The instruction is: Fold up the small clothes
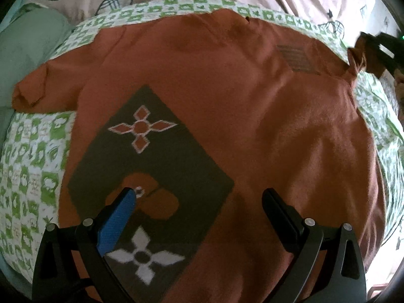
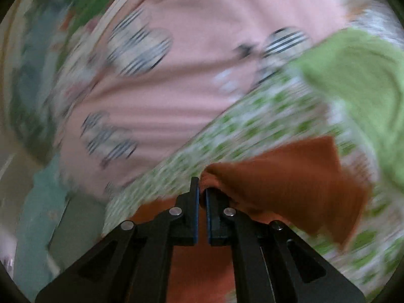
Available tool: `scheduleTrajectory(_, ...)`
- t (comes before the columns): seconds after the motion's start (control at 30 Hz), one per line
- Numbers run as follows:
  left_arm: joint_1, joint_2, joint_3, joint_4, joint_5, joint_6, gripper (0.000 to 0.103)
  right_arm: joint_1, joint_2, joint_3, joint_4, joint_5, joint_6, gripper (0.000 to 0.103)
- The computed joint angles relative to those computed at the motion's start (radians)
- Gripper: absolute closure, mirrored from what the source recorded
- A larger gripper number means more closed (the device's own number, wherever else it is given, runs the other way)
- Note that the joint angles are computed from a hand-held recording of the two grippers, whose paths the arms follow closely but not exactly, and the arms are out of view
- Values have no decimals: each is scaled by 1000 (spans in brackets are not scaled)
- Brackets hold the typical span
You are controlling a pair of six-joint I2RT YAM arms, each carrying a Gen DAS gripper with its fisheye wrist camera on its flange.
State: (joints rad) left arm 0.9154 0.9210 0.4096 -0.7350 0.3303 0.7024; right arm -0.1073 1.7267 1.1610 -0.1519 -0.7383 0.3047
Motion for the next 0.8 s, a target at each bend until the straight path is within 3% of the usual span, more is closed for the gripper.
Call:
scheduleTrajectory(0.17,205,48,46,-62,80,153,3,291,-6,-47,16,21,-3,98)
scheduleTrajectory(0.33,369,175,105,-60,124,255,3,574,125,20,-3,79,-6,98)
scheduleTrajectory(0.5,442,276,146,-37,139,290,3,754,276,126,-42,123,-8,98)
scheduleTrajectory(0.57,411,286,147,-21,139,254,3,796,326,174,-84,174,-25,96)
scheduleTrajectory(0.67,371,320,164,-14,150,226,3,782,320,129,-92,168,-22,95)
scheduleTrajectory(0.77,256,312,160,40,157,143,3,726,238,17,-47,126,5,82)
scheduleTrajectory(0.8,194,300,156,68,161,92,3,712,199,-17,-34,137,15,63)
